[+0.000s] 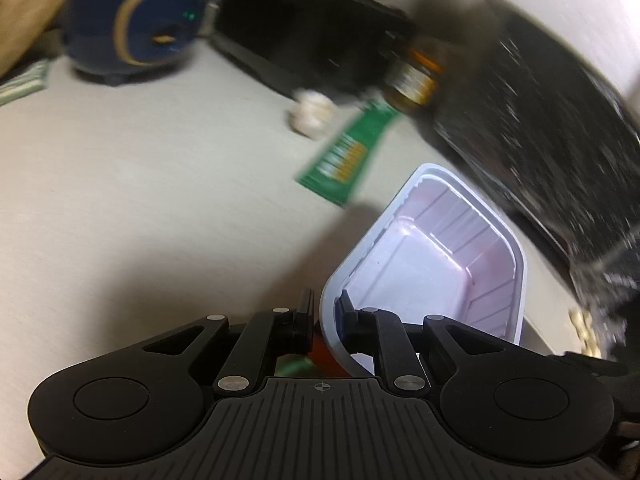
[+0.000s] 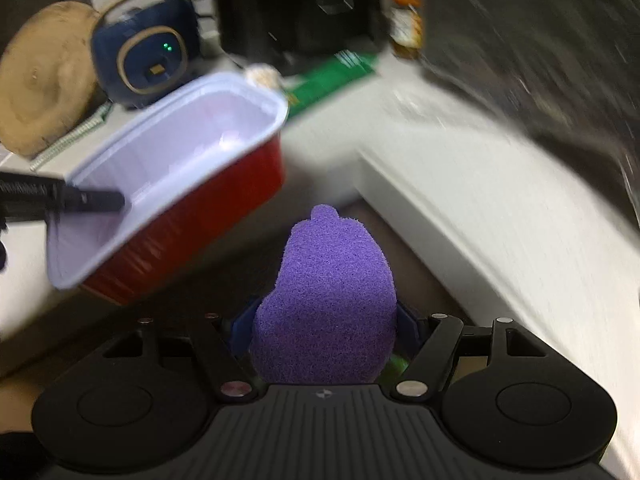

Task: Collect trash
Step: 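Carry the tray and sponge down over the green-lined bin with both tools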

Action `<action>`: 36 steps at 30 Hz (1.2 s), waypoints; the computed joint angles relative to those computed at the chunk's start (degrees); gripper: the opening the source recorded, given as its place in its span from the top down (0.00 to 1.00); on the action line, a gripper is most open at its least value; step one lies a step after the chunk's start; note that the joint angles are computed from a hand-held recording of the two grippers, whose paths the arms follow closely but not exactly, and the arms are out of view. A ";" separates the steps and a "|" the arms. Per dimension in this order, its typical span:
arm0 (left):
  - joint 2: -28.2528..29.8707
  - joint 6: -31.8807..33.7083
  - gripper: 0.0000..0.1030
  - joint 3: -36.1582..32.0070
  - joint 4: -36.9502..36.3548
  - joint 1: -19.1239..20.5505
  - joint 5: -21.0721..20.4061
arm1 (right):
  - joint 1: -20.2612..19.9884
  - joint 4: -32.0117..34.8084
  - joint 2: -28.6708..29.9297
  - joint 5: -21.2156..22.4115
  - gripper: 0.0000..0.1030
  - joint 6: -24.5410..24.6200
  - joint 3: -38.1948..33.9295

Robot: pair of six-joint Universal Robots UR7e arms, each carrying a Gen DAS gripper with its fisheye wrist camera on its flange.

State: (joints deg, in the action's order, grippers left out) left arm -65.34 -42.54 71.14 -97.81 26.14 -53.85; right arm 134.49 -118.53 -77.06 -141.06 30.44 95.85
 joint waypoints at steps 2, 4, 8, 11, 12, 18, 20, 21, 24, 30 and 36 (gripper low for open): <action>0.54 0.01 0.86 0.55 0.62 -0.52 -1.97 | -0.35 2.92 -2.50 0.22 0.32 3.28 2.47; 0.55 -0.76 0.86 1.54 1.77 -0.69 -4.04 | -0.99 5.44 -4.98 1.38 0.32 6.25 4.79; -0.49 -6.72 0.86 4.87 6.41 -0.81 -8.49 | -2.46 9.09 -8.80 4.12 0.32 10.25 9.13; -1.11 -12.08 0.86 8.23 11.21 -0.12 -11.75 | -3.99 11.76 -11.12 6.27 0.32 12.25 12.17; -1.23 -13.26 0.86 9.37 12.51 0.24 -12.57 | -4.48 12.67 -11.85 6.86 0.32 12.93 13.17; -1.13 -18.69 0.86 18.04 16.04 3.69 -18.50 | -5.85 18.39 -14.75 8.65 0.32 17.37 16.99; -0.66 -19.28 0.86 20.47 14.03 5.10 -20.49 | -5.73 20.17 -15.35 8.80 0.32 18.34 17.57; -0.21 -19.67 0.86 21.34 12.89 5.61 -20.99 | -5.59 21.22 -15.50 8.63 0.32 18.84 17.69; 0.72 -19.55 0.85 24.06 7.51 5.32 -18.91 | -5.32 23.63 -15.28 8.29 0.32 20.11 17.33; 3.18 -15.56 0.71 28.25 -5.46 7.45 -15.88 | -4.79 26.36 -13.75 7.76 0.32 20.78 16.13; 2.03 -15.11 0.69 30.21 -8.49 7.64 -14.67 | -4.18 24.05 -11.70 7.01 0.32 15.96 16.19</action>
State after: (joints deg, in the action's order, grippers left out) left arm -63.31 -57.65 101.35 -106.30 33.78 -68.52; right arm 130.31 -94.48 -88.76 -134.04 46.40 112.04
